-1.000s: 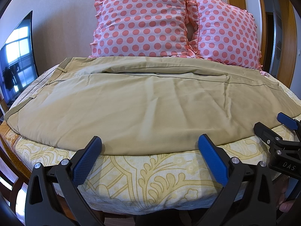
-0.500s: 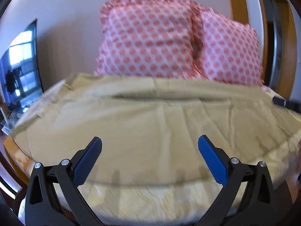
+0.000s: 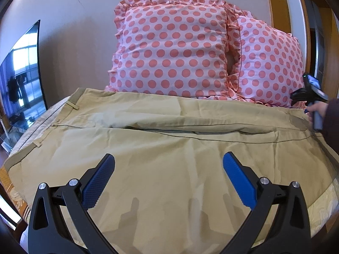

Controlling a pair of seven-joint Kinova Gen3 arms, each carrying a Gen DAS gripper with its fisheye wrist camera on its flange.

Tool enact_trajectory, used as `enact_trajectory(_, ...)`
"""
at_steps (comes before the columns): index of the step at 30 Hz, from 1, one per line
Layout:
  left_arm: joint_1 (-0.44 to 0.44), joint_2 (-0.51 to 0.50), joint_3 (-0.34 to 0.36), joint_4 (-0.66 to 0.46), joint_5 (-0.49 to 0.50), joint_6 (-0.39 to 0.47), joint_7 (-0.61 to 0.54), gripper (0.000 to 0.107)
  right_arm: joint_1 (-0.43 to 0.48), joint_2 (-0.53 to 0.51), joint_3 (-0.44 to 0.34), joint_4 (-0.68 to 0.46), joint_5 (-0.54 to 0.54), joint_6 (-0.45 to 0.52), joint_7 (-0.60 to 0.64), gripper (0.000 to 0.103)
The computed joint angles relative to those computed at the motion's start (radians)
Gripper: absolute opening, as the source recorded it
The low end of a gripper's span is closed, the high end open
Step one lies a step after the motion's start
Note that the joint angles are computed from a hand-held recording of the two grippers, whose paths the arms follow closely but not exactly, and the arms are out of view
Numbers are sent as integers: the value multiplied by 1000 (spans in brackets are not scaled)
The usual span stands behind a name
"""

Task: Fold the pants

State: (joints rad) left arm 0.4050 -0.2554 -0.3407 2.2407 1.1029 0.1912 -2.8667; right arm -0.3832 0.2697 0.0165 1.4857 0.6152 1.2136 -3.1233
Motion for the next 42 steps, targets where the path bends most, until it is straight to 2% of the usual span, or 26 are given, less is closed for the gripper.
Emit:
enact_trajectory(2,-34,16,2,-21,-45,72,42,102,26,20,21,-10,-38,-28,-5,75)
enact_trajectory(4,-68,24,18,-30,-43,108,36,102,70,44,-4,-29,-48,-28,-4,75)
enact_trajectory(6,-90,25,30,-29,-28,122,18,102,81,82,-13,-69,-43,29,32,74)
enact_trajectory(8,-114,26,49,-26,-16,124,9,102,94,104,-57,-77,8,73,27,61)
enact_trajectory(9,-124,26,55,-23,-2,123,-1,102,118,93,-103,-53,44,71,0,56)
enact_trajectory(11,-156,25,66,-19,36,143,-32,102,152,42,-161,35,89,18,-81,28)
enact_trajectory(13,-155,30,17,-22,92,215,-92,102,234,-32,-251,128,111,-62,-162,13)
enact_trajectory(14,-148,33,-16,-26,103,255,-99,102,277,-62,-298,174,137,-102,-203,9)
enact_trajectory(16,-172,32,-26,-30,110,301,-101,102,334,-138,-376,267,174,-180,-284,7)
enact_trajectory(18,-224,17,11,-19,139,299,-128,102,357,-230,-428,360,205,-239,-366,6)
enact_trajectory(22,-274,-11,39,-1,179,290,-173,102,408,-415,-595,531,289,-294,-528,5)
enact_trajectory(25,-318,-25,58,3,183,296,-174,102,362,-554,-734,604,247,-246,-650,5)
enact_trajectory(28,-356,-39,83,9,205,291,-196,102,361,-663,-856,670,167,-269,-772,5)
enact_trajectory(30,-379,-40,98,8,217,295,-215,102,339,-673,-859,701,148,-309,-854,6)
enact_trajectory(33,-417,-31,115,-7,208,328,-214,102,286,-701,-824,761,137,-380,-976,17)
enact_trajectory(34,-428,-26,106,-11,218,358,-233,102,275,-708,-810,781,149,-403,-1016,26)
enact_trajectory(35,-434,-25,98,-10,227,377,-248,102,249,-699,-786,792,176,-411,-1057,41)
enact_trajectory(38,-474,-33,141,-11,230,347,-241,102,187,-686,-769,814,241,-383,-1179,45)
enact_trajectory(40,-487,-30,164,-25,199,323,-198,102,165,-668,-763,813,266,-355,-1224,46)
enact_trajectory(42,-486,-15,167,-53,153,325,-141,102,121,-633,-717,806,277,-325,-1216,35)
